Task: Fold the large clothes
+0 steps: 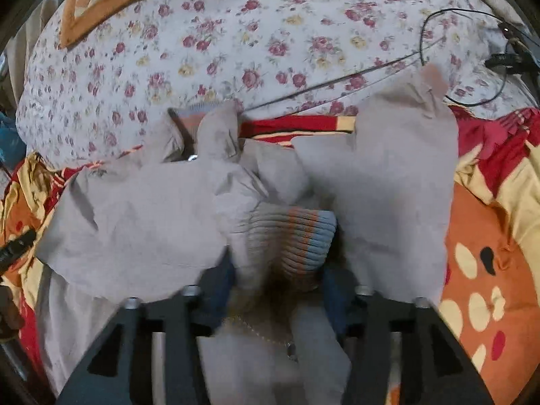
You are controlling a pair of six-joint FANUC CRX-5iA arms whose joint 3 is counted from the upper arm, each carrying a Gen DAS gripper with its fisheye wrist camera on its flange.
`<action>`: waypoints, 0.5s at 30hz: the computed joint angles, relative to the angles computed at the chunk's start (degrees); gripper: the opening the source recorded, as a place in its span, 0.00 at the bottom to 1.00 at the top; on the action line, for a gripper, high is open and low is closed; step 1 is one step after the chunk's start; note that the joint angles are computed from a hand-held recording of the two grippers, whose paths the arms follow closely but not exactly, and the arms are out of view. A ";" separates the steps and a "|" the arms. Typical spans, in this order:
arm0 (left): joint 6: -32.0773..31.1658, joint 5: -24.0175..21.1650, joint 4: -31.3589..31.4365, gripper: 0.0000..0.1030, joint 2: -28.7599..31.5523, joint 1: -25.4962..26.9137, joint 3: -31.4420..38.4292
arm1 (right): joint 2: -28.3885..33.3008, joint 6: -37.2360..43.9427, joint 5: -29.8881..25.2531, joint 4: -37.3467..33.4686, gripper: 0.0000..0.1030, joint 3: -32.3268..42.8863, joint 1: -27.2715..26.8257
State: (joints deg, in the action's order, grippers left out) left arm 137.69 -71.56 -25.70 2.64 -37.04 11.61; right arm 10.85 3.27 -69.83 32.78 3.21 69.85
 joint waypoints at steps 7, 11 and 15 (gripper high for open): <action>0.07 -5.29 -1.89 0.80 1.98 0.51 0.26 | -2.42 -4.10 -5.00 9.58 0.60 -1.44 3.52; 0.41 -3.67 -0.55 0.81 2.06 1.65 -1.02 | -0.98 2.03 0.10 6.33 0.57 1.13 2.01; 0.28 -4.16 -1.44 0.81 2.70 1.12 -0.51 | 6.09 10.76 -1.84 -0.09 0.51 7.88 -0.51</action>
